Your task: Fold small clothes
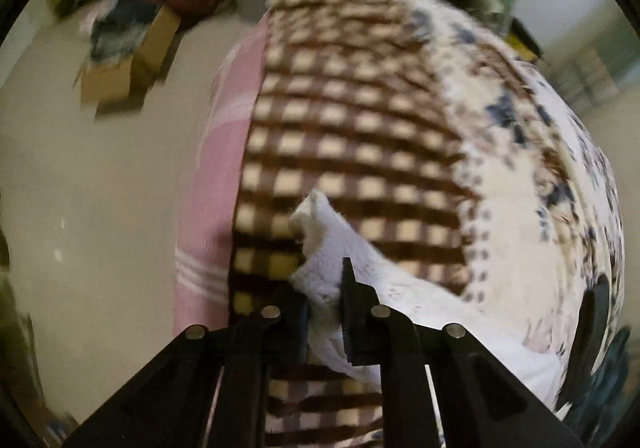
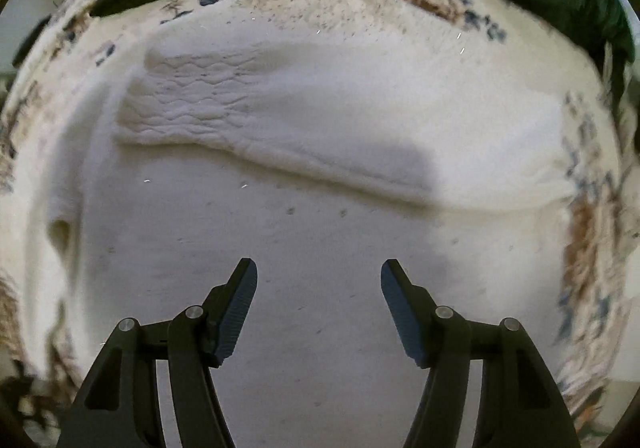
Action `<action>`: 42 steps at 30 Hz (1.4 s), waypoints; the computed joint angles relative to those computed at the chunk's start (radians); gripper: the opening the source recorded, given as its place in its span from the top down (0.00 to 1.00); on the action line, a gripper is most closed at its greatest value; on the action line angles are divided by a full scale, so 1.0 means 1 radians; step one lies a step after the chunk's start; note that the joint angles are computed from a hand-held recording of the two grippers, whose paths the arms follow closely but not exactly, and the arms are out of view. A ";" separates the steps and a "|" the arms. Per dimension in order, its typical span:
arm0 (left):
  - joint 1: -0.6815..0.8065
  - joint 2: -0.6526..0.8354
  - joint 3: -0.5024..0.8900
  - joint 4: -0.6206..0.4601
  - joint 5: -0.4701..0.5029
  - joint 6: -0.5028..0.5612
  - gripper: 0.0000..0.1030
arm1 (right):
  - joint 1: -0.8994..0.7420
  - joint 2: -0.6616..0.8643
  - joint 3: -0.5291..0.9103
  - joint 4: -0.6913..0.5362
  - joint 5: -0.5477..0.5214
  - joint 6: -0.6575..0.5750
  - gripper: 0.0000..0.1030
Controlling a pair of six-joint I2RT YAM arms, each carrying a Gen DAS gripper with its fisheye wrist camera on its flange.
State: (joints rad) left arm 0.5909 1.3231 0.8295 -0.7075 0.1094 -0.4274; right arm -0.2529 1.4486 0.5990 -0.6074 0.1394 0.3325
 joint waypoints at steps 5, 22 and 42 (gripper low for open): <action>-0.161 -0.108 0.124 -0.083 -0.069 0.059 0.90 | -0.013 -0.002 0.011 0.011 0.072 -0.054 0.09; -1.503 0.416 0.818 -0.063 -0.258 -0.045 0.90 | -0.788 -0.012 0.041 0.014 -0.117 -0.485 0.03; -1.655 0.803 1.121 -0.179 -0.050 -0.012 0.17 | -1.346 0.254 0.455 -0.243 -0.343 -0.821 0.03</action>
State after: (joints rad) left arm -1.0638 2.1257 1.9510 -0.8865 0.0595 -0.4392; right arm -1.5988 1.7021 1.0537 -0.8507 -0.2038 -0.4886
